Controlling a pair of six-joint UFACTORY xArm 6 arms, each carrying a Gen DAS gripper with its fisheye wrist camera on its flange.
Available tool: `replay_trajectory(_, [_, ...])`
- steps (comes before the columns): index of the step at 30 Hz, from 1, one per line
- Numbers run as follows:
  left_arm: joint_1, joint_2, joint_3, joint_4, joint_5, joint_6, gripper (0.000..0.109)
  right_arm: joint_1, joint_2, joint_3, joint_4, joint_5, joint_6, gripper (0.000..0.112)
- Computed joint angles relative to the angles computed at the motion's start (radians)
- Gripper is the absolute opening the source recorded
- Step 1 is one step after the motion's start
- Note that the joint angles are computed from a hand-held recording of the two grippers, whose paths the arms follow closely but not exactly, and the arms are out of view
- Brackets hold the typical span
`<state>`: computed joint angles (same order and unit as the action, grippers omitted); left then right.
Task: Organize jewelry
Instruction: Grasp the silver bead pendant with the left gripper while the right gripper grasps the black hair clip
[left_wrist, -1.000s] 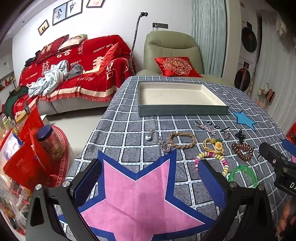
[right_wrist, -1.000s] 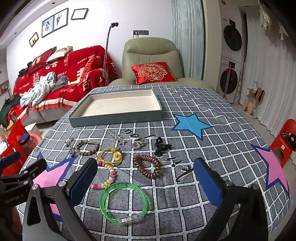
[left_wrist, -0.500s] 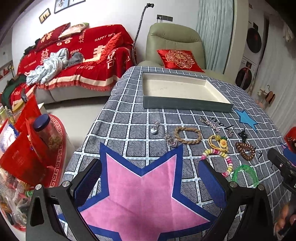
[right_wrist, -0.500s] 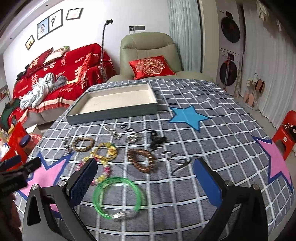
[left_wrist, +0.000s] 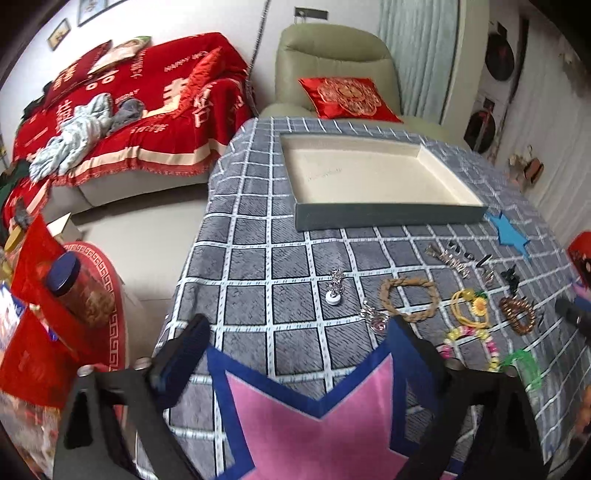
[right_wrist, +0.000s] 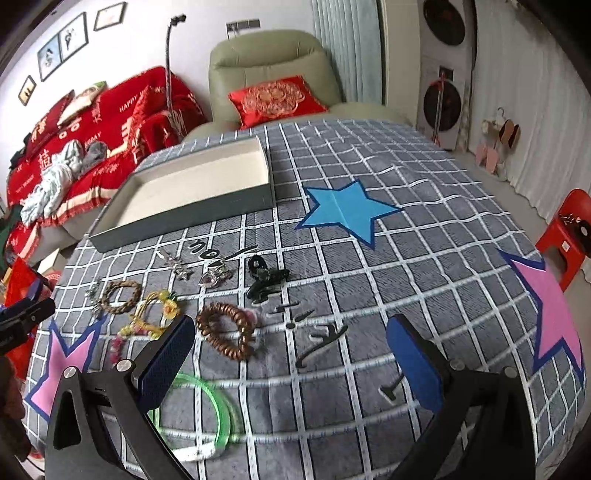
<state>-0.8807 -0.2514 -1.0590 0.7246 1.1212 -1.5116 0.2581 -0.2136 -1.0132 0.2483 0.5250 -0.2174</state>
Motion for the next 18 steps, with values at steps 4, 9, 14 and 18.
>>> replay_trajectory(4, [0.044, 0.026, -0.002, -0.03, -0.054, 0.076, 0.096, 0.011, 0.105, -0.113, 0.001, 0.055, -0.024, 0.103])
replay_trajectory(9, [0.095, 0.052, 0.001, -0.093, -0.12, 0.143, 0.093, 0.021, 0.225, -0.241, -0.027, 0.13, -0.033, 0.103])
replay_trajectory(14, [0.137, 0.081, 0.002, -0.146, -0.19, 0.196, 0.093, 0.03, 0.29, -0.301, -0.048, 0.166, -0.062, 0.095])
replay_trajectory(18, [0.148, 0.101, -0.008, -0.153, -0.203, 0.209, 0.089, 0.037, 0.321, -0.325, -0.063, 0.189, -0.072, 0.089])
